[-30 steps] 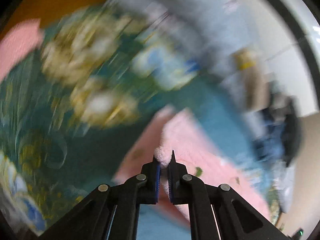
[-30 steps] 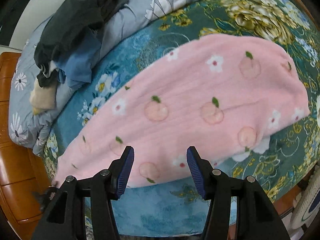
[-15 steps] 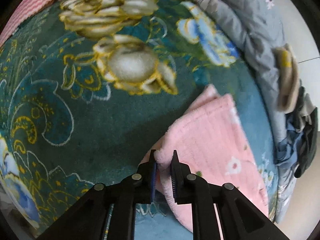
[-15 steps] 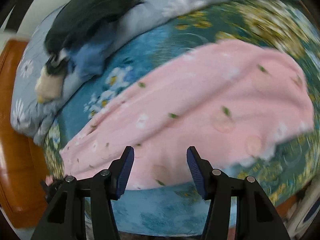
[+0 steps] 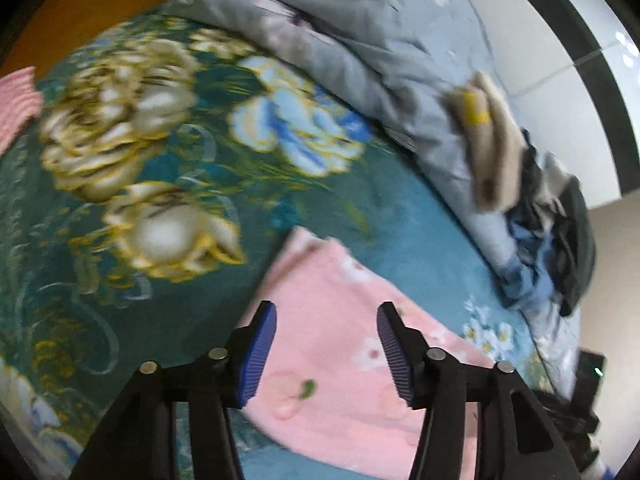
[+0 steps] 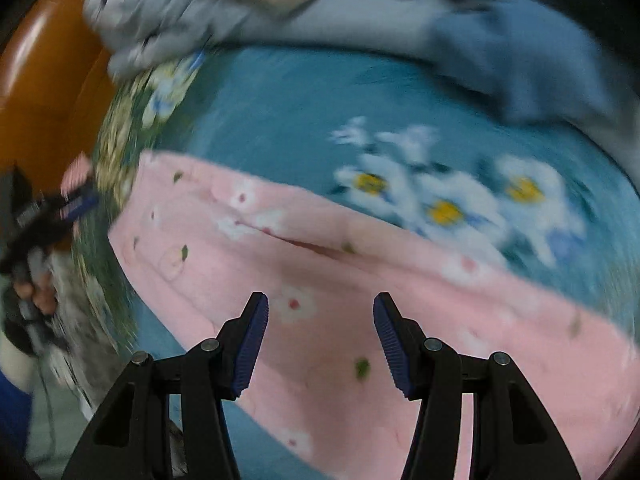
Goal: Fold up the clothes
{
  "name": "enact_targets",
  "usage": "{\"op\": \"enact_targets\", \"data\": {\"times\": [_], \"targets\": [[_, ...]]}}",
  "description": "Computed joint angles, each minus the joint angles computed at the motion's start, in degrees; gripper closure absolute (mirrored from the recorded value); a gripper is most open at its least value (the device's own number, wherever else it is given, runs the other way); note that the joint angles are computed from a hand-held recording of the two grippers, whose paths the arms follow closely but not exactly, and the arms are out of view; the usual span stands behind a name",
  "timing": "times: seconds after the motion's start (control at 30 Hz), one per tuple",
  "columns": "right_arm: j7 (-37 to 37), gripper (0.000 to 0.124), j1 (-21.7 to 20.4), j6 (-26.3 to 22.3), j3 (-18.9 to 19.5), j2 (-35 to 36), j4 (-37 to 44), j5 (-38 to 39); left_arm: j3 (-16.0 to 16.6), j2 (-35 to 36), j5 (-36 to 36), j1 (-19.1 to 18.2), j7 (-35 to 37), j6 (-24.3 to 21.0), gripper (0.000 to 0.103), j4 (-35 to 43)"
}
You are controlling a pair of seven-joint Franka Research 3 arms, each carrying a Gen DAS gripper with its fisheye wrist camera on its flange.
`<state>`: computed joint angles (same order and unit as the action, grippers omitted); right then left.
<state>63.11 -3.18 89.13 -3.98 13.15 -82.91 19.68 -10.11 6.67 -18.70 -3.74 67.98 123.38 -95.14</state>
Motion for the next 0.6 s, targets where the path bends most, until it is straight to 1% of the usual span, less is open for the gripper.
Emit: {"op": "enact_targets", "data": {"times": [0.1, 0.23, 0.27, 0.3, 0.33, 0.37, 0.47, 0.5, 0.6], "targets": [[-4.02, 0.068, 1.5, 0.24, 1.05, 1.94, 0.55, -2.77, -0.52, 3.53, 2.41, -0.7, 0.46, -1.34, 0.045, 3.71], [-6.44, 0.068, 2.87, 0.48, 1.4, 3.69, 0.62, -5.1, -0.77, 5.45, 2.34, -0.36, -1.19, 0.39, 0.045, 4.41], [-6.42, 0.071, 2.96, 0.01, 1.4, 4.04, 0.86, -5.02, -0.81, 5.62, 2.0, -0.14, -1.6, 0.86, 0.045, 4.18], [-6.59, 0.087, 3.06, -0.46, 1.44, 4.16, 0.91, -5.01, -0.83, 5.81, 1.91, 0.02, -2.01, 1.05, 0.044, 4.05], [-6.97, 0.097, 3.18, -0.96, 1.51, 4.05, 0.82, -5.07, -0.84, 5.92, 2.04, 0.15, -2.31, 1.02, 0.044, 3.92], [-7.35, 0.114, 3.3, -1.46, 1.57, 3.93, 0.71, -5.13, -0.85, 5.97, 2.22, 0.26, -2.52, 0.96, 0.044, 3.77], [-8.73, 0.121, 3.72, -1.81, 1.72, 2.82, -0.03, -5.24, -0.92, 5.71, 1.75, 0.71, -3.03, 1.26, 0.044, 2.7], [-9.33, 0.122, 3.91, -1.19, 1.75, 2.35, -0.16, -5.42, -0.88, 5.12, 1.55, 0.81, -3.4, 1.9, 0.044, 1.81], [-10.11, 0.122, 3.58, 2.92, 1.72, 3.03, 4.01, -3.22, -0.54, 2.93, 1.67, 0.86, -4.89, 4.33, 0.044, -1.14]]}}
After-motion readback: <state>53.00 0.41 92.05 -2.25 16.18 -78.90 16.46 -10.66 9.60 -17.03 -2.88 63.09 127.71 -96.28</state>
